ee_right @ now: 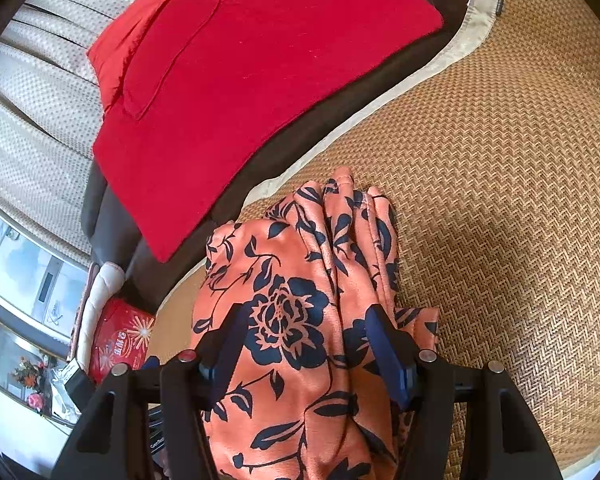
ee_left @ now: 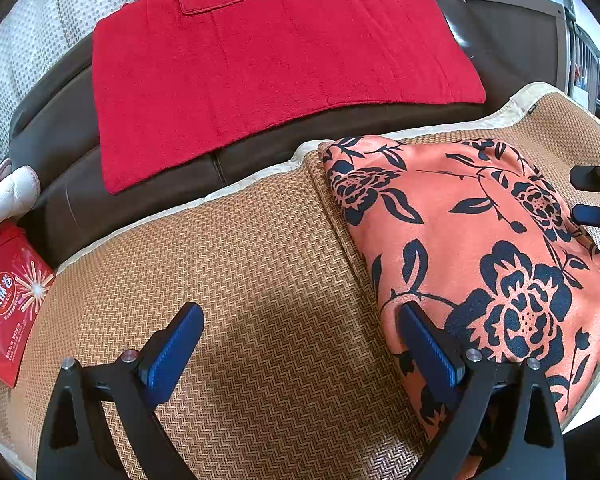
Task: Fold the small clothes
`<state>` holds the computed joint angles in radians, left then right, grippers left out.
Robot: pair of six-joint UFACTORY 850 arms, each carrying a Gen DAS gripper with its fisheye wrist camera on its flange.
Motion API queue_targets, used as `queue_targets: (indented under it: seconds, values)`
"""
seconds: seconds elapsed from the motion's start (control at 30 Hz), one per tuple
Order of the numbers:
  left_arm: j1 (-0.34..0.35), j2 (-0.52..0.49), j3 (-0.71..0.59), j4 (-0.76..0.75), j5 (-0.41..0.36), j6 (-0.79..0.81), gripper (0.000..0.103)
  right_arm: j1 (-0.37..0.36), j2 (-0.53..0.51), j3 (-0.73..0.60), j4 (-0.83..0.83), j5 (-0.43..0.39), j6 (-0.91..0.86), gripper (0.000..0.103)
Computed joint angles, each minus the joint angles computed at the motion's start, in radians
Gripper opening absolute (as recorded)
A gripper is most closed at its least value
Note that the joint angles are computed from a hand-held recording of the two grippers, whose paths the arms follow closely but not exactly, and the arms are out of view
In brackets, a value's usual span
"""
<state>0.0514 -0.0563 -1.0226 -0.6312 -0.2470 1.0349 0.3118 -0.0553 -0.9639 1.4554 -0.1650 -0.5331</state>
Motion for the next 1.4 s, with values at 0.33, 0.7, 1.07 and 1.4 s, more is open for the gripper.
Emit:
queue_targets:
  seconds: [0.33, 0.7, 1.07, 1.4]
  values:
    - [-0.001, -0.006, -0.006, 0.012, -0.007, -0.022, 0.098, -0.003, -0.009, -0.005, 0.001, -0.006, 0.003, 0.065]
    - [0.075, -0.015, -0.058, -0.311, -0.284, 0.237, 0.098, -0.007, -0.002, 0.003, 0.018, -0.018, -0.019, 0.065]
    - [0.103, -0.154, -0.186, -0.265, -0.627, 0.124, 0.098, -0.054, 0.016, 0.045, -0.02, -0.06, 0.042, 0.074]
    - [0.062, -0.216, -0.222, -0.276, -0.733, 0.073, 0.098, -0.086, -0.025, 0.052, 0.201, -0.172, -0.178, 0.08]
